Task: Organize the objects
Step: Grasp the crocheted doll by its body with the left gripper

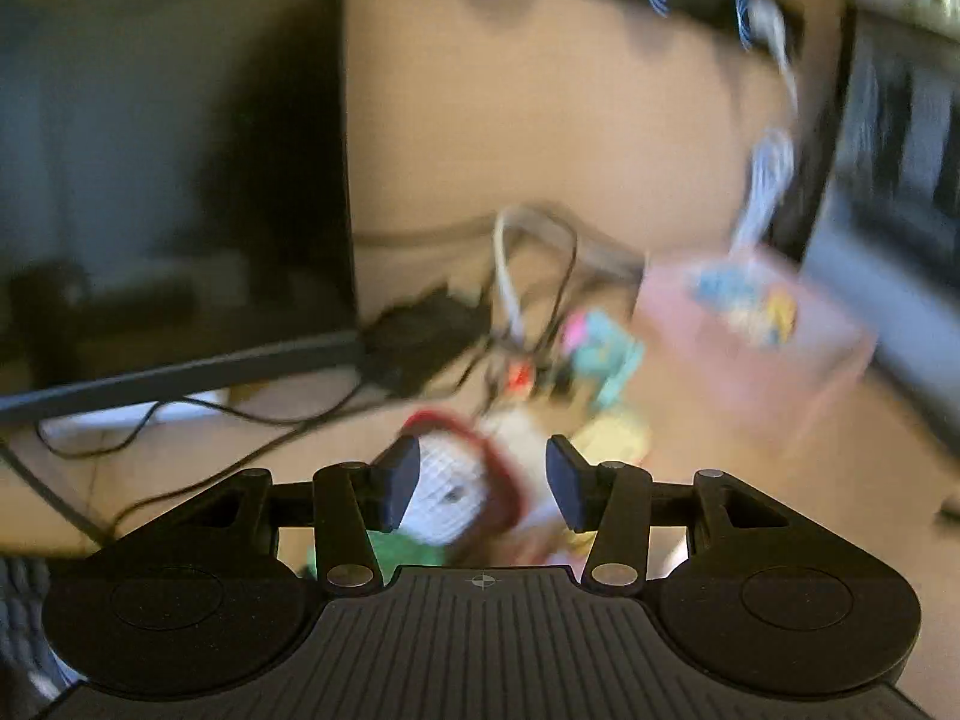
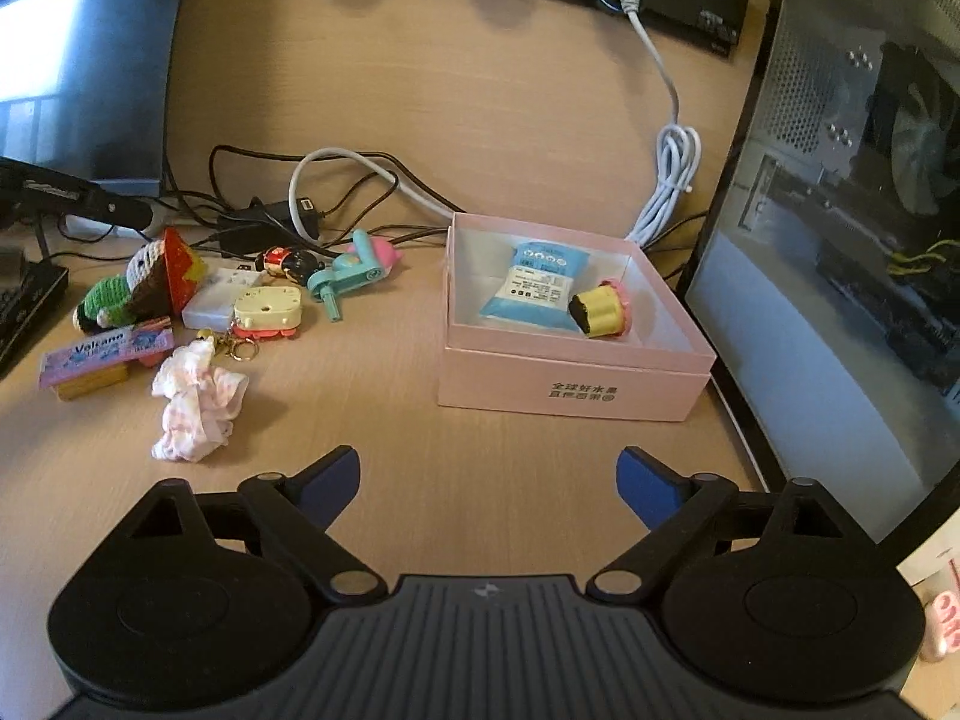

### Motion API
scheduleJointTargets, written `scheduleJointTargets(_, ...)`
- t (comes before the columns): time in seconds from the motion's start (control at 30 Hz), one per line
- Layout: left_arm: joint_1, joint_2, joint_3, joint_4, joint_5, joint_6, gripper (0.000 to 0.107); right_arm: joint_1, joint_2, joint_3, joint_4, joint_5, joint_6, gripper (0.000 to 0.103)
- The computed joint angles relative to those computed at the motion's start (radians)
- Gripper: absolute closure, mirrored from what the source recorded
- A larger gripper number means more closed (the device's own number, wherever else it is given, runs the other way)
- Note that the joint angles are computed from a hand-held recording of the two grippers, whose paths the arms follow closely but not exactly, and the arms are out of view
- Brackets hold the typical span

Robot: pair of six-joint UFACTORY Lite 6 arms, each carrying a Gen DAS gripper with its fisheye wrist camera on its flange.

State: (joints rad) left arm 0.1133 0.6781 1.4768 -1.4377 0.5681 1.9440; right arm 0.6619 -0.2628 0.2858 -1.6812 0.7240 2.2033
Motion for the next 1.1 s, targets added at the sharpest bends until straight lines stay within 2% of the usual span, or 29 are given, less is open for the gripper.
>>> scheduleJointTargets(0.07,-0.016,0.077,0.11,0.181,-0.052,-0.074,0.056,0.002,-0.018,-0.015,0.01,0.007,-0.013,0.01)
scheduleJointTargets(0.13,-0.029,0.107,0.146,0.302,-0.112,-0.076,0.056,-0.006,-0.045,-0.034,0.02,0.002,-0.026,0.009)
scheduleJointTargets(0.23,-0.054,0.177,0.241,0.505,-0.127,-0.195,0.054,-0.024,-0.065,-0.055,0.032,-0.002,-0.02,0.003)
scheduleJointTargets(0.33,-0.079,0.32,0.452,0.722,-0.062,-0.46,0.052,-0.049,-0.053,-0.061,0.018,-0.027,0.004,0.003)
scheduleJointTargets(0.43,-0.092,0.43,0.614,0.836,-0.033,-0.636,0.052,-0.041,-0.036,-0.062,0.002,-0.036,0.019,0.003)
scheduleJointTargets(0.53,-0.085,0.541,0.804,0.883,0.045,-0.806,0.051,-0.04,-0.014,-0.055,-0.034,-0.056,0.033,0.003)
scheduleJointTargets(0.6,-0.081,0.565,0.845,0.88,0.051,-0.9,0.055,-0.055,0.011,-0.041,-0.081,-0.076,0.05,0.003)
scheduleJointTargets(0.7,-0.069,0.432,0.622,0.764,-0.041,-0.864,0.06,-0.102,0.063,0.003,-0.211,-0.132,0.104,0.003)
scheduleJointTargets(0.8,-0.041,0.223,0.308,0.538,-0.099,-0.674,0.062,-0.144,0.119,0.064,-0.383,-0.18,0.18,0.003)
scheduleJointTargets(0.93,0.03,-0.116,-0.111,0.251,-0.086,-0.409,0.062,-0.205,0.238,0.165,-0.719,-0.249,0.381,0.003)
scheduleJointTargets(1.1,0.062,-0.516,-0.552,0.216,-0.111,-0.434,0.062,-0.24,0.491,0.357,-1.165,-0.278,0.696,0.004)
